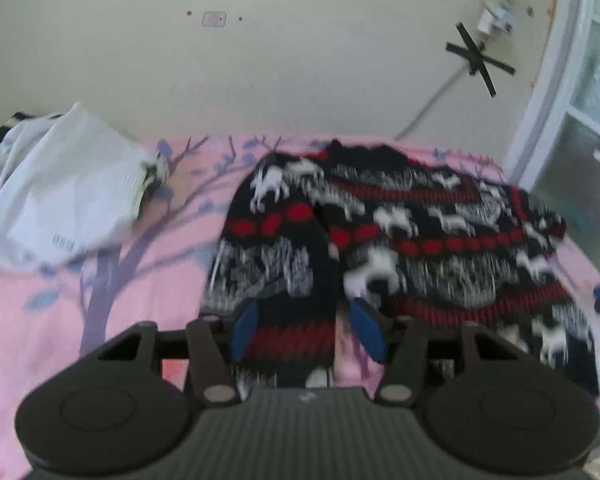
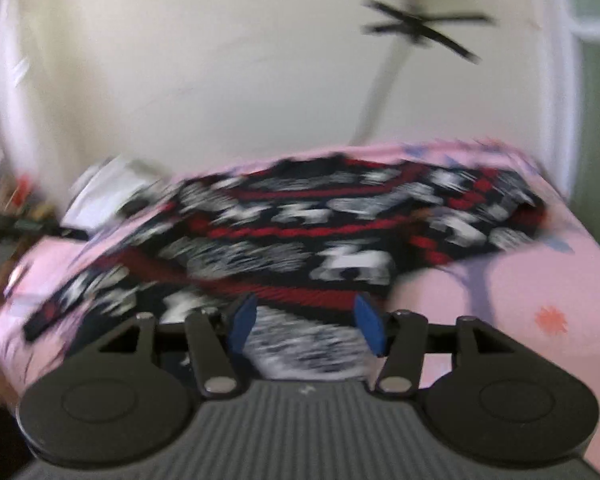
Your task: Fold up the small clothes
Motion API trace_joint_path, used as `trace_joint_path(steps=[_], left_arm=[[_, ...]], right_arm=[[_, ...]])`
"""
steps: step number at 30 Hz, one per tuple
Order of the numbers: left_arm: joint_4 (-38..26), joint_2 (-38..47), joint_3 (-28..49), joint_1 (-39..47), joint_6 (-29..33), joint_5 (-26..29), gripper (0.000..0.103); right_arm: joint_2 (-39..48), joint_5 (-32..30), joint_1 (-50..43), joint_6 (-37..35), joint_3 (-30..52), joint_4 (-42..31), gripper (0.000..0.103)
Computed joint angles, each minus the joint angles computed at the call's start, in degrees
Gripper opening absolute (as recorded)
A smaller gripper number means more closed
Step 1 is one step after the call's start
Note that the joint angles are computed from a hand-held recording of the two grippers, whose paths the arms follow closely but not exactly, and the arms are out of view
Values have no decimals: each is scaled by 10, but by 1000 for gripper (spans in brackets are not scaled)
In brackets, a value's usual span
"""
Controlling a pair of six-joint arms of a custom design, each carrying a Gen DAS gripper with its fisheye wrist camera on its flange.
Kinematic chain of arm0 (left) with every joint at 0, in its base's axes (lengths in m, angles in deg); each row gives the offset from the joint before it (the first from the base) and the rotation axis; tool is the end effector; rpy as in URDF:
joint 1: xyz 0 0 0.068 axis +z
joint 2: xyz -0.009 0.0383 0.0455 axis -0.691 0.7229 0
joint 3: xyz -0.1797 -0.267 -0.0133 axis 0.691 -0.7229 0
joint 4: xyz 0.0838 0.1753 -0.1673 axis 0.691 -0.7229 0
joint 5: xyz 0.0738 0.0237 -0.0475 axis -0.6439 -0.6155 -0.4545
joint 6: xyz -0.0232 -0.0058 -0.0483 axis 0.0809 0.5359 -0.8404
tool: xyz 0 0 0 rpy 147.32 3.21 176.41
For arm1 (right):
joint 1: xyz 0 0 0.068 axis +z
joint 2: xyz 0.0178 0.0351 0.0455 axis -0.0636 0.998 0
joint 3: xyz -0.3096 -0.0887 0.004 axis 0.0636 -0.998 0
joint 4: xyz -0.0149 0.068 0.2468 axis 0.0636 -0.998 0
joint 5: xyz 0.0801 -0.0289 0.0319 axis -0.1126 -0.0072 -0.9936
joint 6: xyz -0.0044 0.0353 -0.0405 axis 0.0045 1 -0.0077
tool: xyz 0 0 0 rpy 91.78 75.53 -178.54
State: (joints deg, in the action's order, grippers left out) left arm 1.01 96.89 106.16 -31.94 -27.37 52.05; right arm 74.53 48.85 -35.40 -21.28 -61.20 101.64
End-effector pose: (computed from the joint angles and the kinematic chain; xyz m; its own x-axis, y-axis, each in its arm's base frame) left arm 0.3111 0.0452 0.2087 -0.6533 0.2093 -0.7276 0.4491 0.8808 -0.1499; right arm 0.1793 -0.0857 0.1819 -0.5447 0.1220 -0.8297 -0.0993 0.9730 0.2083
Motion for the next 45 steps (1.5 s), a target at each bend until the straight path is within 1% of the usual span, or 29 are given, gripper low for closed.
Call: trace_joint_path(steps=[3, 5, 8, 10, 11, 12, 13, 14, 15, 17, 19, 20, 21, 22, 23, 24, 26, 29, 31, 32, 34, 37, 39, 40, 41, 42, 43, 44, 45], left_arm=[[23, -20, -52, 27, 5, 25, 53], [22, -37, -80, 53, 18, 46, 53], [5, -60, -109, 111, 54, 74, 53], [-18, -70, -112, 156, 85, 89, 53], [-35, -75, -109, 186, 105, 100, 53], [-55, -78, -101, 214, 123, 112, 53], [-74, -79, -92, 242, 139, 124, 53], [-92, -80, -81, 268, 151, 136, 53], [-100, -81, -74, 288, 156, 145, 54], [-105, -81, -61, 317, 154, 161, 55], [-105, -79, -52, 329, 145, 174, 56], [-106, -76, -50, 329, 142, 181, 56], [-106, -71, -47, 325, 139, 186, 57], [-105, -68, -46, 315, 132, 186, 58], [-103, -65, -46, 303, 125, 182, 58], [-96, -64, -51, 289, 119, 176, 58], [-79, -60, -64, 265, 115, 165, 60], [-38, -52, -91, 217, 90, 119, 61], [-17, -47, -107, 192, 83, 96, 61], [-2, -48, -118, 184, 80, 89, 61], [27, -52, -140, 172, 82, 74, 62], [60, -49, -165, 156, 90, 46, 64], [73, -42, -174, 147, 99, 31, 65], [102, -43, -190, 143, 100, 27, 66], [118, -46, -198, 138, 102, 20, 66], [134, -48, -207, 133, 103, 12, 62], [150, -51, -214, 128, 102, 4, 53], [169, -54, -223, 124, 101, -5, 43], [173, -55, -224, 124, 106, -8, 30]], right_arm=[[-53, 27, 141, 2, 16, -42, 52], [-41, 42, 236, 10, 31, -32, 52], [21, 81, 373, 20, 70, -27, 52], [70, 147, 439, 10, 94, -23, 52], [96, 202, 469, 8, 105, -21, 48], [116, 240, 485, 11, 113, -20, 24], [136, 266, 488, 15, 125, -26, 10], [149, 266, 475, 17, 135, -32, 0], [148, 252, 455, 20, 138, -28, 0], [128, 257, 418, 51, 131, 7, 0], [127, 219, 345, 134, 137, 38, 0], [136, 224, 322, 164, 139, 53, 1], [145, 271, 318, 168, 140, 65, 21], [154, 339, 329, 154, 147, 56, 43], [156, 401, 348, 141, 144, 59, 55], [141, 411, 356, 121, 120, 85, 54], [103, 385, 376, 95, 82, 115, 53], [48, 362, 422, 52, 33, 160, 54], [40, 356, 465, 17, 22, 169, 54], [38, 343, 476, 5, 23, 158, 54], [50, 314, 489, -15, 43, 119, 54], [107, 334, 501, -27, 75, 96, 54], [160, 347, 487, -23, 105, 85, 53], [180, 358, 482, -20, 114, 81, 48], [196, 364, 474, -14, 120, 81, 24], [198, 329, 456, 0, 121, 83, 10], [186, 306, 446, 19, 126, 60, 3], [174, 297, 443, 37, 135, 37, 2], [155, 268, 434, 52, 139, 20, 2]])
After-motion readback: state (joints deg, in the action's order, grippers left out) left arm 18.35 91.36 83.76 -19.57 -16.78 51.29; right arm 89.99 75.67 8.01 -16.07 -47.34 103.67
